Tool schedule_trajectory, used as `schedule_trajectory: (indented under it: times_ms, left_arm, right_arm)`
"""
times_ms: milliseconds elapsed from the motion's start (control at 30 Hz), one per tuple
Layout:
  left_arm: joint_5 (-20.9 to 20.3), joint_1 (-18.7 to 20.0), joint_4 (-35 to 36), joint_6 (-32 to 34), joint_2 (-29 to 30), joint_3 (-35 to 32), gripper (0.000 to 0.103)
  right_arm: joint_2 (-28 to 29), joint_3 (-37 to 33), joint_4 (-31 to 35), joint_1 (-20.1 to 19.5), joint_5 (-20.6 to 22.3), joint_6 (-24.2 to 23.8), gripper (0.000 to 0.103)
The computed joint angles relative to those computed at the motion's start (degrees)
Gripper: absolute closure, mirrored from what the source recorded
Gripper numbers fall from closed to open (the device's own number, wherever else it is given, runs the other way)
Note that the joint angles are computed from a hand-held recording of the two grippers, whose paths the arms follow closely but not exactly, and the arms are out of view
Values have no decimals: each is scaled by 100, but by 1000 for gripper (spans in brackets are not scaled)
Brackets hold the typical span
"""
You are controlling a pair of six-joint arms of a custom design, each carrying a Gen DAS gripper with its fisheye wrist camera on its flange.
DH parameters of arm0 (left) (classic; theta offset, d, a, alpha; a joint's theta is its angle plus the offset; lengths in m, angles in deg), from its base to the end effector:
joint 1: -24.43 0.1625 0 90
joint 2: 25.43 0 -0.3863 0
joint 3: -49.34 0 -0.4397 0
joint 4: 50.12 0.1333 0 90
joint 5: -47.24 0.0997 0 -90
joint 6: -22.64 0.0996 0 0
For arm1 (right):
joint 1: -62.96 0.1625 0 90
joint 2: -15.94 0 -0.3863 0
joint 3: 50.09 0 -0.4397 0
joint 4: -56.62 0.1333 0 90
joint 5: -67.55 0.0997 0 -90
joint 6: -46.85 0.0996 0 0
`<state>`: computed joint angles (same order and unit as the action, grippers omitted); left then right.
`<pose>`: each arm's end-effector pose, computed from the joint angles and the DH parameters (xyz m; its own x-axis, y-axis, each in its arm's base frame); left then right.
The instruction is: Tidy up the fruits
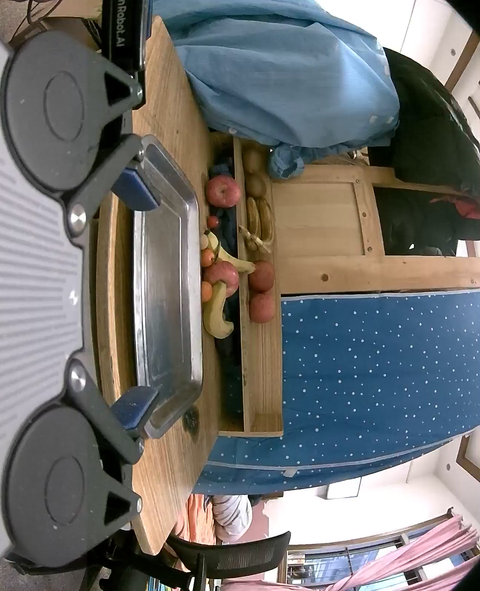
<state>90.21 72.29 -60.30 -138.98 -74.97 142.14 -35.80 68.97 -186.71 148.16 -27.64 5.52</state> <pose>-0.2318 -0.5635 0.0345 -0.7545 0.1302 -0.6432 0.6366 0.3832 -0.6692 0.0808 -0.5232 0.1527 -0.7434 0.0843 0.6635 -0.6460 0.1665 -0.7449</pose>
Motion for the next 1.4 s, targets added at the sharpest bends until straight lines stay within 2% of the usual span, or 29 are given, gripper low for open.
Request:
schedule_trajectory:
  times_ms: [1400]
  left_arm:
    - [-42,0,96,-48,27,-48,1]
  right_arm:
    - [25,-30,21,13,-26,-7,0]
